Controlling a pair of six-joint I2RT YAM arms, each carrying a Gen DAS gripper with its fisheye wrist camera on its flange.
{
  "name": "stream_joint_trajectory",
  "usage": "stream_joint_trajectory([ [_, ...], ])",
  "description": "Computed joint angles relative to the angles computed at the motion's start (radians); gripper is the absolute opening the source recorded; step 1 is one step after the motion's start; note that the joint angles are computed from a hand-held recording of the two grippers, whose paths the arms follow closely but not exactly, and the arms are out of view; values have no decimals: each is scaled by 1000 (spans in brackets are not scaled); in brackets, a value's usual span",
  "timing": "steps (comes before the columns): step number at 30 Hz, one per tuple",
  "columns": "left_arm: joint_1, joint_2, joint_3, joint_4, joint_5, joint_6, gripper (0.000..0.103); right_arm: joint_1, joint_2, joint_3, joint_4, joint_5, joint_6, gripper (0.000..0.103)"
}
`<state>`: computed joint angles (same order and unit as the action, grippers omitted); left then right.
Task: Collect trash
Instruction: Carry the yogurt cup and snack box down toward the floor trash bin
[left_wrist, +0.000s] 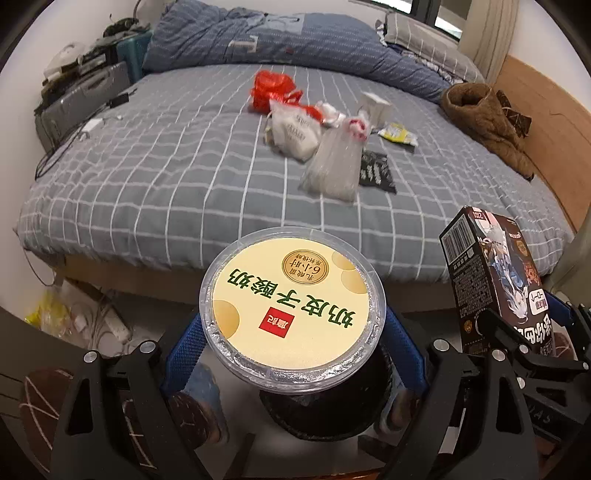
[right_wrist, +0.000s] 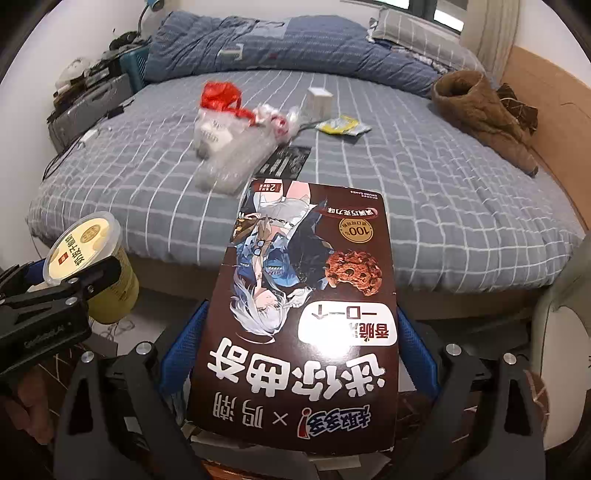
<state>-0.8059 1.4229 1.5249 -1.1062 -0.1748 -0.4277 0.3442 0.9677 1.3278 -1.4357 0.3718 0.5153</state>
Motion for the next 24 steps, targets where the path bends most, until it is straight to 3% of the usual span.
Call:
stream_joint_trajectory([
  [10, 25, -34, -182, 92, 20, 8, 85, 49, -14, -144, 48, -23, 49, 89],
  [20, 78, 35, -311, 235, 83, 44, 85, -22, -7, -385, 215, -92, -3, 90],
  [24, 109, 83, -338, 286, 122, 50, 85, -92, 27, -462, 297, -166, -47, 90],
])
